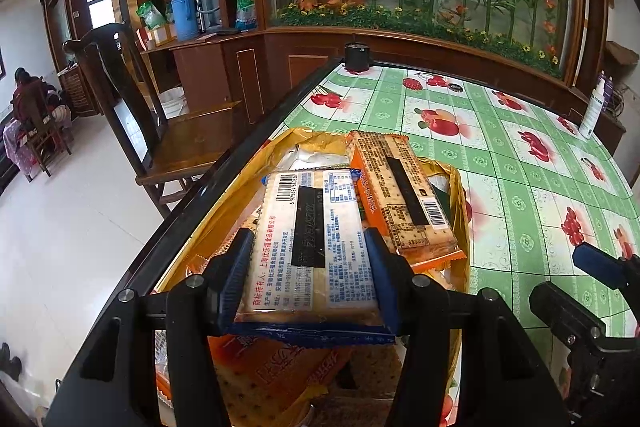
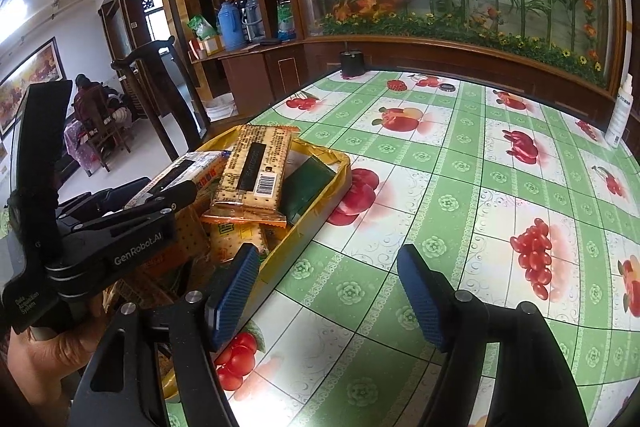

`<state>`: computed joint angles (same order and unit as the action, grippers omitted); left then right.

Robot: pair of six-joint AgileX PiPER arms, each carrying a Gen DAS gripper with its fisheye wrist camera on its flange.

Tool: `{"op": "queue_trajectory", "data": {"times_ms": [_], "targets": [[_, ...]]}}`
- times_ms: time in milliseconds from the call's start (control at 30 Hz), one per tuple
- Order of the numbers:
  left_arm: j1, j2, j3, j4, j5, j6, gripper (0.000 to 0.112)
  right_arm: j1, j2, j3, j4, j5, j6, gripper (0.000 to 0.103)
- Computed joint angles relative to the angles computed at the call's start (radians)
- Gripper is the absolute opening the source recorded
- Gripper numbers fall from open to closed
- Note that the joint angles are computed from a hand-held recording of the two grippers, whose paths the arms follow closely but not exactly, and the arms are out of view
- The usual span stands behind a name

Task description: Organize snacks

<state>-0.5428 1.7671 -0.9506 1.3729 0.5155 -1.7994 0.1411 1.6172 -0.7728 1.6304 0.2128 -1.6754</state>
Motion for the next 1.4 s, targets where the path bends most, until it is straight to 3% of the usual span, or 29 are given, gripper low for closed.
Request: {"op": "queue_trajectory", "data": {"times_ms": [100, 267, 467, 567, 1167, 1400], "targets": [[0.002, -0.002, 0.004, 0.001, -0.002, -0.016, 0.055, 0.004, -0.006, 0.002, -0.005, 0.004, 0.006, 0.073], [0.017, 0.010, 0.000, -0.054, -0.022, 0.007, 0.069, 0.003, -0.018, 0.014, 0.045, 0.006, -0.043, 0.075], [0.008, -0.016, 0.028, -0.020, -0.010, -0.063, 0.083, 0.000, -0.033, 0.027, 0.062, 0.006, -0.060, 0.076], [-0.001, -0.032, 0.039, -0.020, -0.001, -0.067, 0.083, 0.003, -0.042, 0.034, 0.072, 0.004, -0.068, 0.080], [-0.130, -0.229, 0.189, -0.031, 0.066, -0.103, 0.086, -0.037, -0.135, 0.104, 0.083, 0.078, -0.092, 0.084], [-0.244, -0.299, 0.249, -0.017, 0.192, -0.146, 0.086, -0.025, -0.182, 0.138, 0.086, 0.100, -0.105, 0.087]]}}
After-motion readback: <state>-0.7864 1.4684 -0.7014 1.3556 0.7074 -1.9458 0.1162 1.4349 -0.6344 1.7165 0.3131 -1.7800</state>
